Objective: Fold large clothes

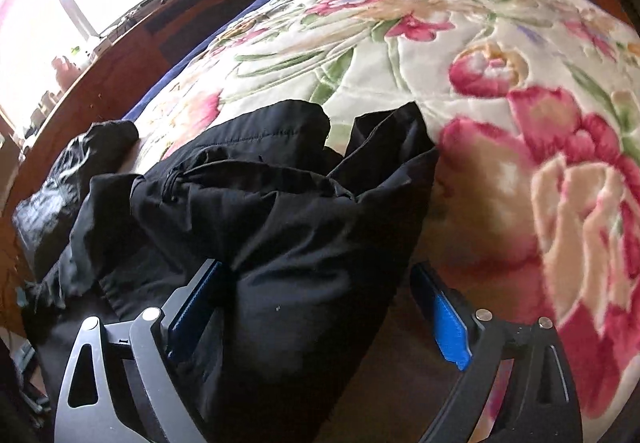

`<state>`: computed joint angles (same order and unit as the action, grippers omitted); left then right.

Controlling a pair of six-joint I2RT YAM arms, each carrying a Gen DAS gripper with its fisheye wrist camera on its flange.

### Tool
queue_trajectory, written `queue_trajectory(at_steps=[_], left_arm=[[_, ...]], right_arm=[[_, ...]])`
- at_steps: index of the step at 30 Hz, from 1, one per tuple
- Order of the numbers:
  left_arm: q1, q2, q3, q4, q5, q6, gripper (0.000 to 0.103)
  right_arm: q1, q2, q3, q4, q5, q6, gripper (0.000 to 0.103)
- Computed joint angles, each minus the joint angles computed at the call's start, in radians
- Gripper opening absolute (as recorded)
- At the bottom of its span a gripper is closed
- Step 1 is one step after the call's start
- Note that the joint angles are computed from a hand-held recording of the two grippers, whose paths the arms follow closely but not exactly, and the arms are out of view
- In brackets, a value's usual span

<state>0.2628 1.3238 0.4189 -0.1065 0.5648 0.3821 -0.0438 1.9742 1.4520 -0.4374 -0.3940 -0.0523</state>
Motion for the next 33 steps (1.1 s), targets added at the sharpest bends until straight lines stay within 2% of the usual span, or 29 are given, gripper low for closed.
queue_trajectory(at_steps=[1,2,4,6,9,11,14,17,22,25,29,33], left_arm=[[0.004,0.001,-0.003,0.001,0.015,0.003,0.076],[0.003,-0.007,-0.009,0.004,0.024,0.001,0.061],[0.000,-0.014,-0.011,-0.003,0.038,0.003,0.046],[-0.001,-0.003,-0.009,-0.009,0.062,0.008,0.036],[-0.009,0.014,-0.013,-0.012,0.079,0.019,0.018],[0.000,0.021,-0.013,-0.015,0.101,0.031,0.009],[0.057,0.039,0.014,-0.040,0.191,0.038,0.006],[0.087,-0.010,0.019,-0.043,0.218,0.033,0.005],[0.181,-0.066,0.088,-0.107,0.278,0.064,0.005],[0.273,-0.058,0.171,-0.171,0.330,0.117,0.005],[0.429,-0.013,0.292,-0.196,0.398,0.148,0.004],[0.572,0.075,0.453,-0.222,0.445,0.177,0.004]], right_arm=[[0.000,0.009,0.008,-0.002,-0.010,0.005,0.094],[0.000,0.021,0.017,-0.004,-0.020,0.009,0.094],[-0.003,0.051,0.039,-0.004,-0.057,0.031,0.093],[-0.002,0.073,0.047,0.007,-0.087,0.046,0.090],[0.001,0.060,0.024,0.037,-0.097,0.033,0.075],[-0.006,0.042,0.008,0.051,-0.111,0.024,0.053],[-0.023,-0.008,-0.041,0.100,-0.139,0.011,0.034],[-0.018,-0.077,-0.104,0.172,-0.143,0.013,0.027],[0.023,-0.166,-0.133,0.227,-0.141,0.029,0.024],[0.082,-0.164,-0.065,0.199,-0.110,0.033,0.023],[0.193,-0.130,0.065,0.159,-0.048,0.051,0.023],[0.334,-0.022,0.300,0.087,0.024,0.060,0.022]])
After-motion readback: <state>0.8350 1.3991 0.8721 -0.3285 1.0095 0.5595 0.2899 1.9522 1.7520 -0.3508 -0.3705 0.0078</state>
